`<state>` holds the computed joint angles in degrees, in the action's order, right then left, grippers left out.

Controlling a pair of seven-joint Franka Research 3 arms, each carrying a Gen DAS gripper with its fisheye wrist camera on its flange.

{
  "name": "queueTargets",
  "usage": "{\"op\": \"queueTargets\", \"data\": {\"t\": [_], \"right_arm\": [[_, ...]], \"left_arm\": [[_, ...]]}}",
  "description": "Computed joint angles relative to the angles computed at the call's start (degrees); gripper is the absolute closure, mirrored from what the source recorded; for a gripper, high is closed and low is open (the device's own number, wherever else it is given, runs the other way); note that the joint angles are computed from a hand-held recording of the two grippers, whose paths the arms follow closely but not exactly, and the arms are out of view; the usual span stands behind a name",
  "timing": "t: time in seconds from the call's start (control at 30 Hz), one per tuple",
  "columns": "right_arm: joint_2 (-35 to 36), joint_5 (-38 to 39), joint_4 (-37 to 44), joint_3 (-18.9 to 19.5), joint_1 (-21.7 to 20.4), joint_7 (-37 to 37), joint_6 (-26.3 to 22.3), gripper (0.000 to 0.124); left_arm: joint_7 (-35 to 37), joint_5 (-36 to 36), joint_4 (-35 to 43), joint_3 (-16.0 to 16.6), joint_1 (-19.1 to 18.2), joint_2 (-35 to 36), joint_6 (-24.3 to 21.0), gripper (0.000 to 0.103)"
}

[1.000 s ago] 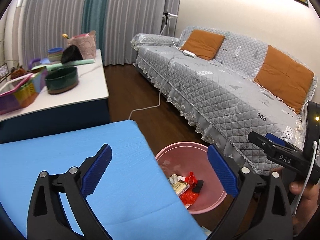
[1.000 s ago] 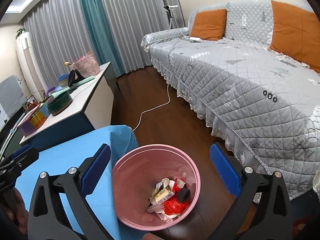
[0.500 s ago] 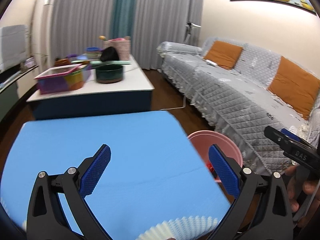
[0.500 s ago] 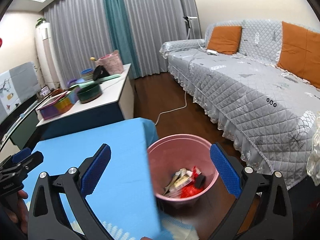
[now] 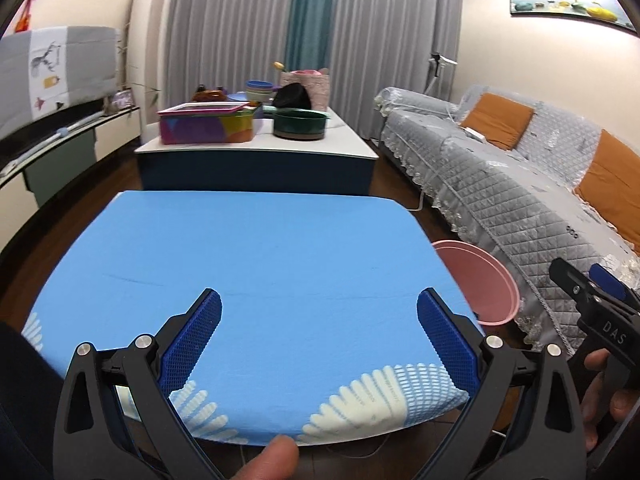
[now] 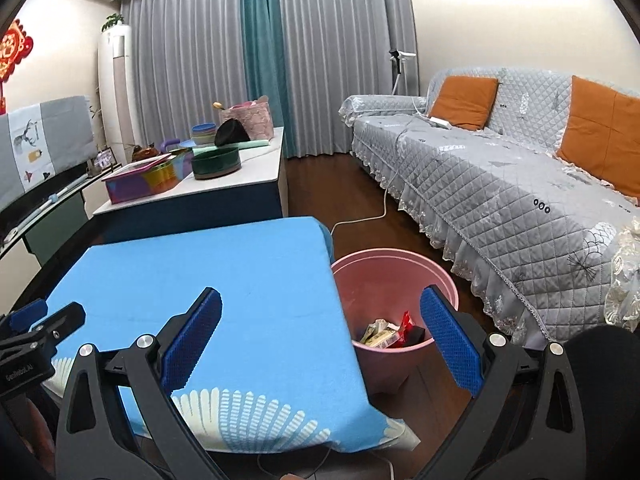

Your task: Collect trash

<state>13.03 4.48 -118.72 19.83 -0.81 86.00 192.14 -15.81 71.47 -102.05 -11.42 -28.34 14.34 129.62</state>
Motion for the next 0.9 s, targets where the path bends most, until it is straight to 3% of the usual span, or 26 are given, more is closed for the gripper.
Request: {"op": "queueTargets", "data": {"t": [0.37,0.9], "right_arm": [[1.7,3.9,2.1,-6.6,7.9,-4.0,-1.8,0.026],[2.2,8.5,2.8,-6.5,8.9,-8.7,-1.8,0.026]], "left_arm": [[-1.2,-1.1,-1.0,0.1,0.4,0.8,-0.7,0.008],[-0.3,-1.7,0.8,0.8,-0.6,2.5,-0.6,0.008]]}}
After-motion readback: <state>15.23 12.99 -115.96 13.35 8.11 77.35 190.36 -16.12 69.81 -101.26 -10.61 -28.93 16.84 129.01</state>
